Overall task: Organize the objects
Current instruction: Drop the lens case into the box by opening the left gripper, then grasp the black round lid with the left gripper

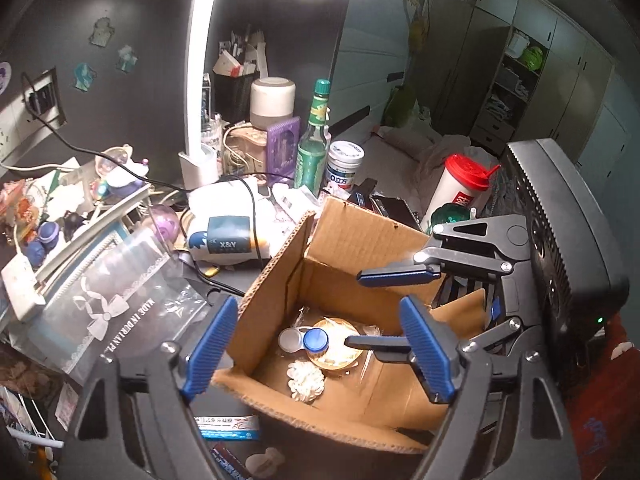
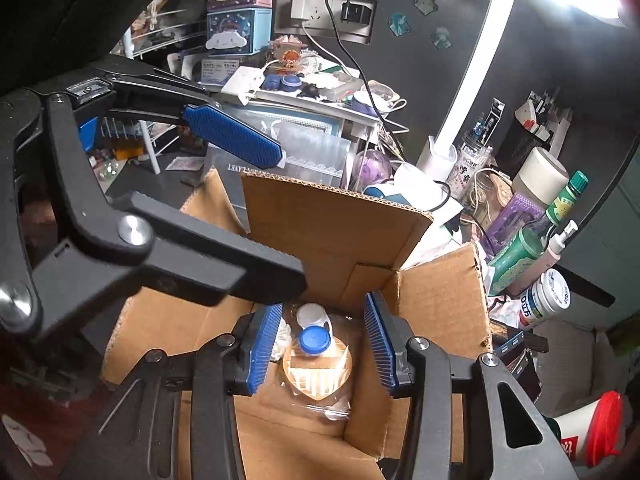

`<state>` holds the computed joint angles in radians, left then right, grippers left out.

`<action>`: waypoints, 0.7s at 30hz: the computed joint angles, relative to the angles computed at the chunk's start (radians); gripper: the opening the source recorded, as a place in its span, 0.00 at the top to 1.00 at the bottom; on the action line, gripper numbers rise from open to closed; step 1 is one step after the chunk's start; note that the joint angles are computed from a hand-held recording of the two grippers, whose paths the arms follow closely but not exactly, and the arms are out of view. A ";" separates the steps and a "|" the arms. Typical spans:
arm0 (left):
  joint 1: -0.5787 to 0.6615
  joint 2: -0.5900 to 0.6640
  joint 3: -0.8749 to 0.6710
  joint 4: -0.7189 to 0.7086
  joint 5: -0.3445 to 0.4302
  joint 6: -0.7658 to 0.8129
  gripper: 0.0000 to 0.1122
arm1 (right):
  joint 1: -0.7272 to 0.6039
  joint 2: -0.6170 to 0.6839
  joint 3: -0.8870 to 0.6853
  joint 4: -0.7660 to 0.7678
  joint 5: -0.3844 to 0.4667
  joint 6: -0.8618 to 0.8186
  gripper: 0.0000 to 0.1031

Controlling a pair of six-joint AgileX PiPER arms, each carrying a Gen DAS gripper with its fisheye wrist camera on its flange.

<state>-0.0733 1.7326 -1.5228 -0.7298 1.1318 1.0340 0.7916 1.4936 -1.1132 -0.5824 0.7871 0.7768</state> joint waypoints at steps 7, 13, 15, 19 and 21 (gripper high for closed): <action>0.274 -0.157 0.198 -0.167 -0.015 0.197 0.27 | 0.118 -0.021 -0.034 -0.106 -0.049 0.129 0.61; 0.554 -0.210 0.335 -0.264 0.013 0.417 0.17 | 0.246 0.074 -0.149 -0.109 -0.131 0.124 0.60; 0.640 -0.206 0.381 -0.290 0.019 0.490 0.17 | 0.274 0.118 -0.185 -0.098 -0.179 0.109 0.60; 0.789 -0.149 0.438 -0.342 0.033 0.614 0.17 | 0.311 0.253 -0.283 -0.049 -0.242 0.071 0.50; 0.845 -0.110 0.457 -0.355 0.029 0.658 0.17 | 0.304 0.330 -0.334 0.033 -0.266 -0.010 0.50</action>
